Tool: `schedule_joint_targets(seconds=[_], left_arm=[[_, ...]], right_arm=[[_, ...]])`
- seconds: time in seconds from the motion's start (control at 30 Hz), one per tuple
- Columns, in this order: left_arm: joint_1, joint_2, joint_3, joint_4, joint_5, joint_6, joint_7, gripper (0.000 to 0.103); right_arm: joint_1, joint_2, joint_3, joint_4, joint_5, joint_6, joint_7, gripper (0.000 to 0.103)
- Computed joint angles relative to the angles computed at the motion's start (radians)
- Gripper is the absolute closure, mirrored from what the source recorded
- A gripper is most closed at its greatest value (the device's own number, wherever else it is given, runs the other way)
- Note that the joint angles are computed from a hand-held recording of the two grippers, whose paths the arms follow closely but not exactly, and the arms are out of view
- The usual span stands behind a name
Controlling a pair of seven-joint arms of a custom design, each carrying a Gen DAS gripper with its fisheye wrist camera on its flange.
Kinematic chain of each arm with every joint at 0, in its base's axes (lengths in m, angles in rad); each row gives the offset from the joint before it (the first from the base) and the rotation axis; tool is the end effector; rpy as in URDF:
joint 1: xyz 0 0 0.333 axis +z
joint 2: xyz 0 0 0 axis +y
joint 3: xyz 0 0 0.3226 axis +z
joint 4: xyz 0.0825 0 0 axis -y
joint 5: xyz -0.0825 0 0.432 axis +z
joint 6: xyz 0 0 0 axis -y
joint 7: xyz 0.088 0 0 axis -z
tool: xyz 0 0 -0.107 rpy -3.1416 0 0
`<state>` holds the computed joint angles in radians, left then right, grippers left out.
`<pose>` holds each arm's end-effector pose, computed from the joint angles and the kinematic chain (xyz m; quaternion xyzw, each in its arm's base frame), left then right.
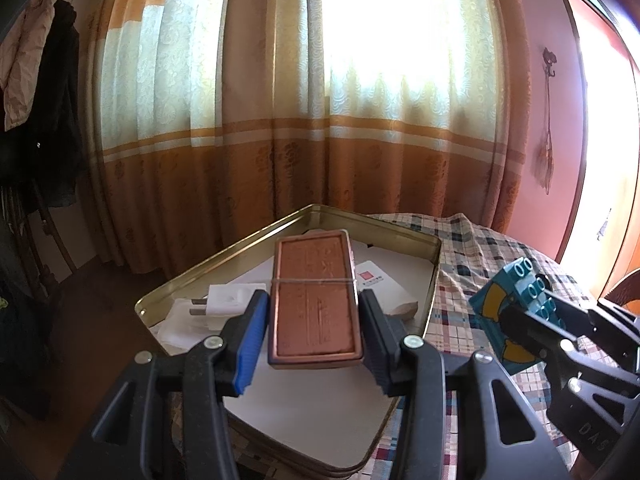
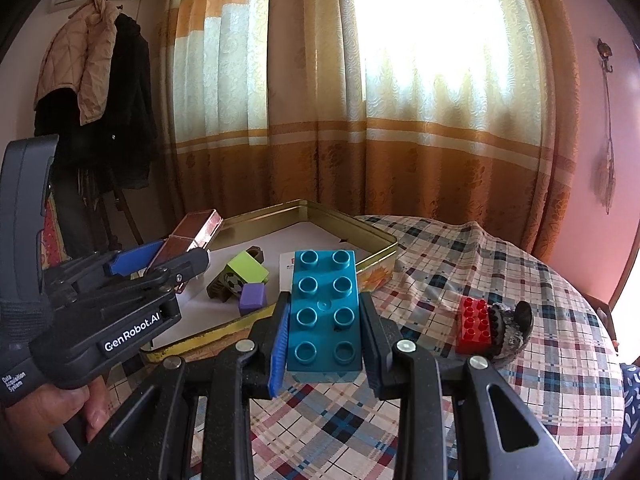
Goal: Organize rigid objects
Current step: 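Lower the copper bar into the tin with the left gripper while the right carries the blue block over it, then open both grippers to drop the copper bar and blue block into the tin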
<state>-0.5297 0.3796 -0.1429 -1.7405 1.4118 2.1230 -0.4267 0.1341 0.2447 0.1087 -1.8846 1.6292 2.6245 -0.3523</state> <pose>0.5928 -0.4035 0.3725 -0.7302 0.4272 -0.2859 0.4501 0.6697 0.1377 0.3938 -0.7834 0.3118 -0.1903 0.5028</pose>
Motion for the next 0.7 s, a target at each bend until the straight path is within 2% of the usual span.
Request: schedule_joint_targets(seconds=[0.23,0.37,0.47,0.7], left_arm=[[0.029,-0.054,-0.003,-0.058,-0.012,-0.008,-0.033,0.057],[0.060,-0.070,-0.011,-0.067,-0.045,0.004,-0.001,0.057],[0.079,-0.065,-0.012,-0.050,-0.075,0.015,0.051,0.057],[0.115,-0.045,-0.004,-0.022,-0.165,0.064,0.145,0.057]], right_arm=[[0.000,0.019,0.005,0.040,-0.051,-0.012,0.063,0.069],[0.005,0.041,0.014,0.085,-0.093,-0.023,0.107,0.069],[0.015,0.082,0.024,0.145,-0.184,-0.042,0.203,0.069],[0.064,0.196,0.058,0.273,-0.417,0.035,0.394,0.069]])
